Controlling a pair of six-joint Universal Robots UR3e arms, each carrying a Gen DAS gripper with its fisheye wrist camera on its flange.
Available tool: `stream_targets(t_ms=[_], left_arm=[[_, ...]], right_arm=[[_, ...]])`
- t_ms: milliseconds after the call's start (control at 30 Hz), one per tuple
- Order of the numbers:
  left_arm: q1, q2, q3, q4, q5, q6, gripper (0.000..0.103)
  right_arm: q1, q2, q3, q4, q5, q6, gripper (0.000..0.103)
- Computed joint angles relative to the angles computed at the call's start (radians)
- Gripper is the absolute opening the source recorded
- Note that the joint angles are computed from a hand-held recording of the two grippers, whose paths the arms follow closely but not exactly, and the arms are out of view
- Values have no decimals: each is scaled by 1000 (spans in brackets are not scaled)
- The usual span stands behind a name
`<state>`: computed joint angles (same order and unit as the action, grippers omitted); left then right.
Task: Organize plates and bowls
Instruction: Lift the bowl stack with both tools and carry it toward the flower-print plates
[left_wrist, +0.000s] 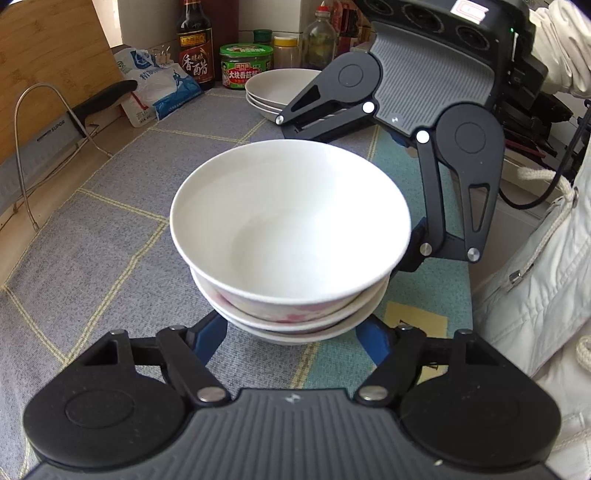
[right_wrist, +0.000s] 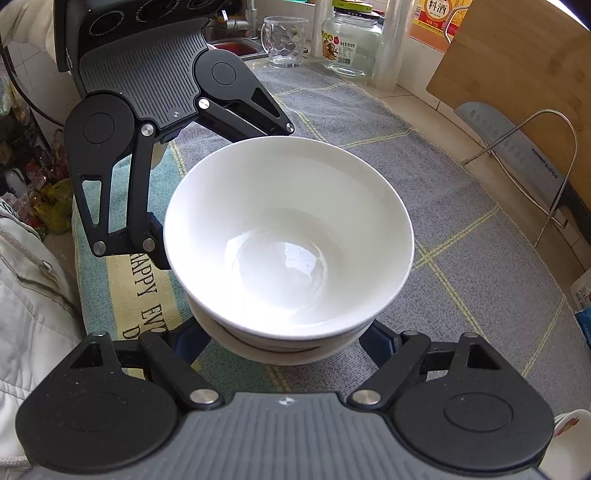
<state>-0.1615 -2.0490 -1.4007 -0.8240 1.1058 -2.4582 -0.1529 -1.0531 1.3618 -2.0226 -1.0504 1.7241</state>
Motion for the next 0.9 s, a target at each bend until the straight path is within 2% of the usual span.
stream_targets(t_ms=[400, 467, 900], left_arm=[[34, -29, 81, -126, -69, 37, 76], [40, -28, 86, -140, -84, 36, 79], [39, -38, 42, -66, -113, 61, 81]], right_arm=[[3, 9, -30, 34, -13, -11, 89], [6, 16, -44, 44, -14, -2, 90], [9, 7, -19, 12, -19, 33, 89]])
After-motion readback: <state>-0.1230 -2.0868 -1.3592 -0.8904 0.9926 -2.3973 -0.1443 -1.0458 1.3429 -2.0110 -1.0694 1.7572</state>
